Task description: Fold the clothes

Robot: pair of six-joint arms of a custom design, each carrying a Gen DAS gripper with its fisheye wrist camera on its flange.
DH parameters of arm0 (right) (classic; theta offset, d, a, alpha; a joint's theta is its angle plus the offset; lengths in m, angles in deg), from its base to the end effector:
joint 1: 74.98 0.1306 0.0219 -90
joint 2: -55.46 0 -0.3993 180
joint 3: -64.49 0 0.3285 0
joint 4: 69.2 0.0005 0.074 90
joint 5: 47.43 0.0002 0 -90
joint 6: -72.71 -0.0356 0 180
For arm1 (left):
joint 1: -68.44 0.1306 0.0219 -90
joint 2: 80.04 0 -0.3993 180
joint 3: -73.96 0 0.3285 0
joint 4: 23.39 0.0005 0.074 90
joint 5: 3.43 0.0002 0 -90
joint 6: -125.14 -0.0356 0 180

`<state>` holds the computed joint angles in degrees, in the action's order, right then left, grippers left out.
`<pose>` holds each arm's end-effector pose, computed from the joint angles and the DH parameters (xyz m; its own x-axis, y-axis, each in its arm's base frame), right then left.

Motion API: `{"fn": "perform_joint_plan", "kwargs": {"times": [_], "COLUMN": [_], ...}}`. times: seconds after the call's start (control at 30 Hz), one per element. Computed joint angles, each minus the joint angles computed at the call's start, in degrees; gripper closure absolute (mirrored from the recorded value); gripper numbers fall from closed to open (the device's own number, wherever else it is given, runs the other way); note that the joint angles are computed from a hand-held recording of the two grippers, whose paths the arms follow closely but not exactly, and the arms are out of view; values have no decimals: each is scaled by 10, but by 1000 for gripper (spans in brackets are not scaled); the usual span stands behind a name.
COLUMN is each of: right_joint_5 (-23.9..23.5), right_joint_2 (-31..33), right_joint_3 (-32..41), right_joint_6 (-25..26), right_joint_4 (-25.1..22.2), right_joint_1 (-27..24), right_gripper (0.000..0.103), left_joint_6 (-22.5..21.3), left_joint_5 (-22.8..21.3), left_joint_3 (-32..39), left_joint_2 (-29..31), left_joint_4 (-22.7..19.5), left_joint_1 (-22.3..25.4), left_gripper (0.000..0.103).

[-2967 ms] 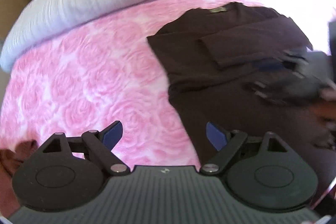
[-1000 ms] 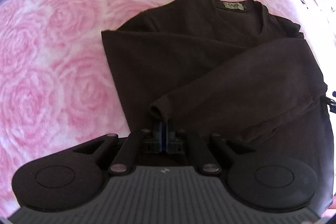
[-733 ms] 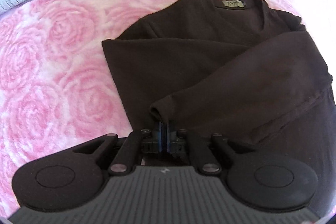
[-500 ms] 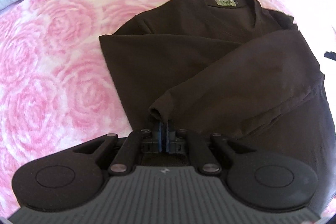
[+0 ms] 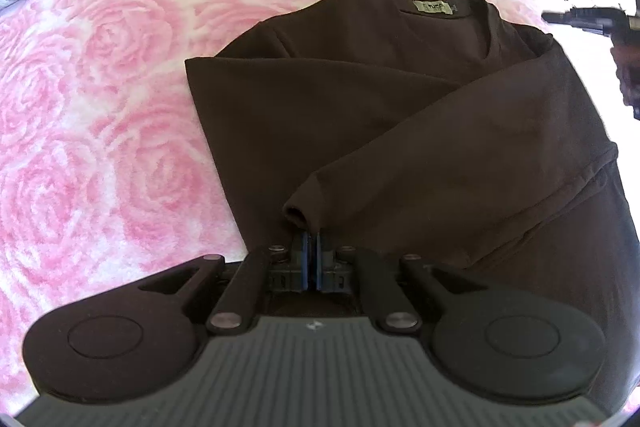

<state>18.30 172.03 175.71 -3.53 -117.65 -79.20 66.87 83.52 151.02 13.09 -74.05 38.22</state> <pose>0.5897 -0.0293 0.3711 -0.7400 -0.1628 -0.6526 -0.3614 0.9145 0.1817 0.3485 -0.2014 0.3377 -0.9299 -0.0661 -0.3617 -0.0054 0.9861 -0.1662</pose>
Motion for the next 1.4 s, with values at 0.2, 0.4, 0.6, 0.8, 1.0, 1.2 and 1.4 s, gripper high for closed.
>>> {"fn": "perform_joint_plan", "kwargs": {"times": [0.2, 0.4, 0.6, 0.8, 1.0, 1.2, 1.4], "right_joint_5": [-5, -4, 78, 69, 63, 74, 97], "right_joint_2": [-69, -163, -231, -300, -371, -438, -489], "right_joint_3": [-79, -213, -283, -321, -385, -424, -430], "right_joint_6": [-69, 54, 72, 103, 108, 112, 90], "right_joint_4": [52, -28, -69, -119, -165, -196, -246], "right_joint_1": [-33, -80, -133, -143, -134, -144, -168], "right_gripper": [91, 65, 58, 58, 57, 53, 53], "left_joint_6": [5, 1, -6, 29, -36, -79, -34], "left_joint_5": [9, 17, 3, -51, -5, 31, 15], "left_joint_3": [-17, -17, -4, -8, -13, -44, -85], "left_joint_2": [-18, -21, -17, -59, -52, -48, -144], "left_joint_4": [18, 7, -26, -42, 16, -19, -80], "left_joint_1": [5, 6, 10, 1, -36, -58, -89], "left_gripper": [101, 101, 96, 95, 94, 93, 93]}}
